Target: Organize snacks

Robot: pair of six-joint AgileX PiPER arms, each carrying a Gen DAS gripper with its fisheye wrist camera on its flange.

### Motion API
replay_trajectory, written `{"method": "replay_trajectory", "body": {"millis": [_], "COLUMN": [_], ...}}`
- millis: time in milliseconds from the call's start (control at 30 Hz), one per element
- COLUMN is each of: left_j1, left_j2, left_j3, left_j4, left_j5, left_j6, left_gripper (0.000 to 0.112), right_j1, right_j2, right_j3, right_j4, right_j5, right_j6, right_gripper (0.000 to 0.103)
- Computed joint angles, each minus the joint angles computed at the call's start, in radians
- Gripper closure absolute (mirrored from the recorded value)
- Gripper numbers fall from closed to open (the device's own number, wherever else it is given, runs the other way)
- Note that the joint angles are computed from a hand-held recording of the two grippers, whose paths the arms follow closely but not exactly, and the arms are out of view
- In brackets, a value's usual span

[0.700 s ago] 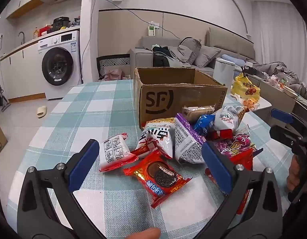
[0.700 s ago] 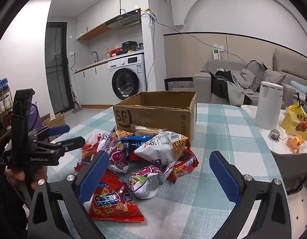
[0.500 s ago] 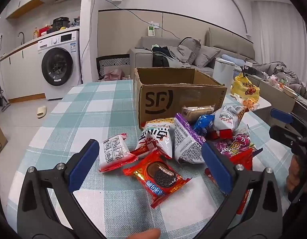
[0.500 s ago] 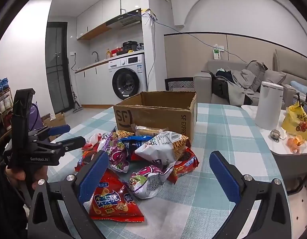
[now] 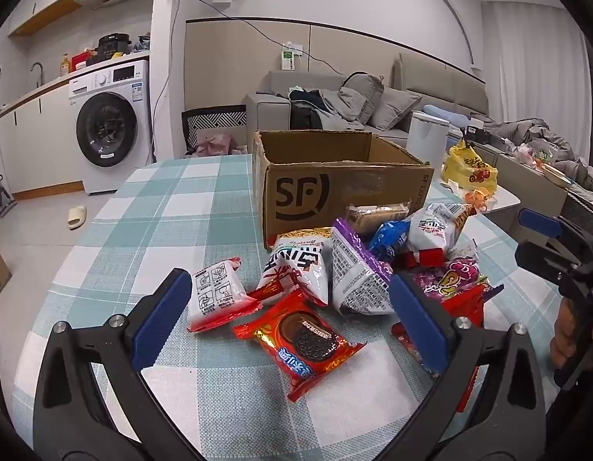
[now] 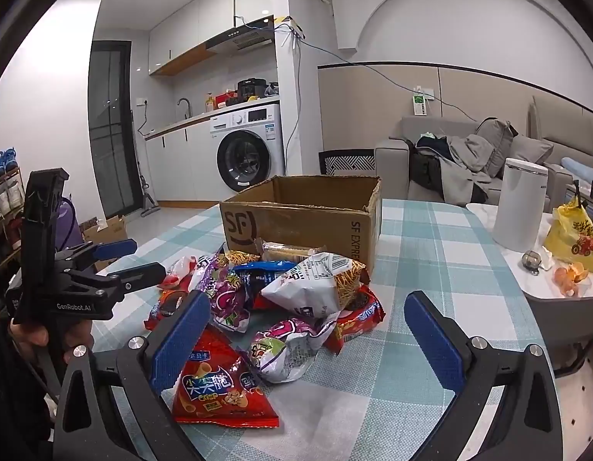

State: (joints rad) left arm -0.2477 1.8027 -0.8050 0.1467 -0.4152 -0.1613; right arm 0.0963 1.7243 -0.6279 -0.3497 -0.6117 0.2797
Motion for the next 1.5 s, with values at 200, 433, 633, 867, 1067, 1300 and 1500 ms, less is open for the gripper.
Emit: {"method": "replay_trajectory", "body": {"millis": [200, 433, 633, 867, 1067, 1300, 1500], "left_j1": [-0.009, -0.014, -0.015, -0.016, -0.019, -0.018, -0.015], "left_j2": [0.012, 0.011, 0.013, 0.013, 0.013, 0.014, 0.014], "left_j3": [0.008, 0.013, 0.014, 0.017, 0.018, 0.02, 0.02], "left_j4": [-0.011, -0.041, -0.04, -0.036, -0.042, -0.037, -0.036], "left_j5": [-0.026, -0.032, -0.035, -0.04, -0.041, -0.042, -0.042], "left_j6": [0.015, 0.047, 0.05, 0.053, 0.057, 0.052, 0.051], "left_gripper": [0.01, 0.01, 0.01, 0.01, 0.01, 0.01, 0.01], "right_j1": [-0.003, -0.004, -0.004, -0.007, -0.006, -0.006, -0.005], "right_j2": [-0.002, 0.001, 0.001, 0.001, 0.001, 0.0, 0.004], "right_j3": [0.001, -0.006, -0.007, -0.008, -0.007, -0.007, -0.008], "right_j4": [-0.011, -0.013, -0.012, -0.02, -0.014, -0.014, -0.012], "right_j5": [0.002, 0.01, 0.01, 0.012, 0.01, 0.011, 0.011], "right_j6": [0.012, 0.018, 0.018, 0.024, 0.019, 0.019, 0.015], "right_gripper": [0.0, 0.0, 0.0, 0.0, 0.0, 0.0, 0.0]}}
